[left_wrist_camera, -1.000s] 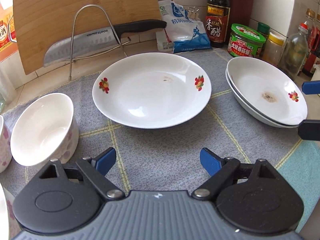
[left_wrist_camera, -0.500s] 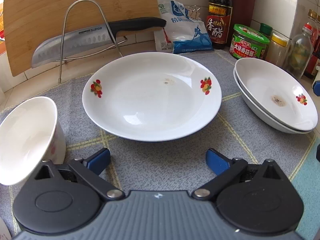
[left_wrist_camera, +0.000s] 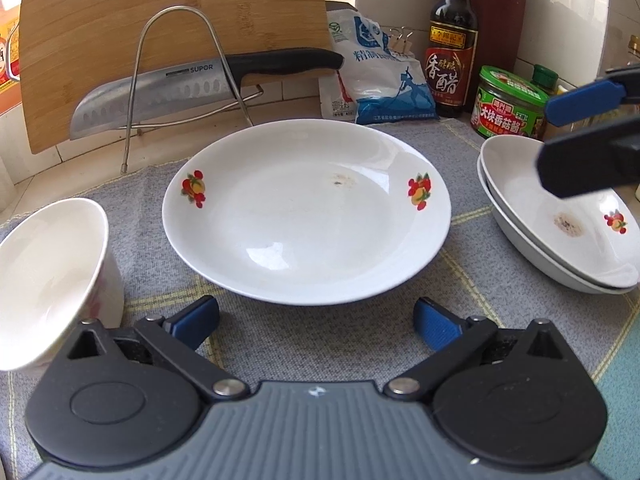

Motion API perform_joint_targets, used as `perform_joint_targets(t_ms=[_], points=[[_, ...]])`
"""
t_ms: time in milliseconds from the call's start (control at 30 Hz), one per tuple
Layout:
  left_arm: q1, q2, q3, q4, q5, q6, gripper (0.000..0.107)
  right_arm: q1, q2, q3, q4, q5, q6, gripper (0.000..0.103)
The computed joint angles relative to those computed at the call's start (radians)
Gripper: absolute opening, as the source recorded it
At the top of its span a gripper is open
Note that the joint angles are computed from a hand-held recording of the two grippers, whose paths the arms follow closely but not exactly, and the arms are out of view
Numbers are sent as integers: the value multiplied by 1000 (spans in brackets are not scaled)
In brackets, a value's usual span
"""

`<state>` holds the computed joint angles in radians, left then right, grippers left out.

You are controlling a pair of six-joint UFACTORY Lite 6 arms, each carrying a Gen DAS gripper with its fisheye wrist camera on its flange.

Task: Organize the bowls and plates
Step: 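Move the right tool to the lone flower-print plate and grasp its rim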

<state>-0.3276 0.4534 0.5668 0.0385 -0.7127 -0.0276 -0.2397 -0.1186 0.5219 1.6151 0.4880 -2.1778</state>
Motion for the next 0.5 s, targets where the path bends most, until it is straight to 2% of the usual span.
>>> perform_joint_targets(t_ms=[67,300,500], points=[[-4,1,0,-11,-4,3,103,14,106,97,-36,10,37,103],[-30,14,-22,-69,-68,10,103,70,477,520,-358,21,369,103],[-62,10,-5,-140,-44,21,103,131,729,839,-624,45,579,103]])
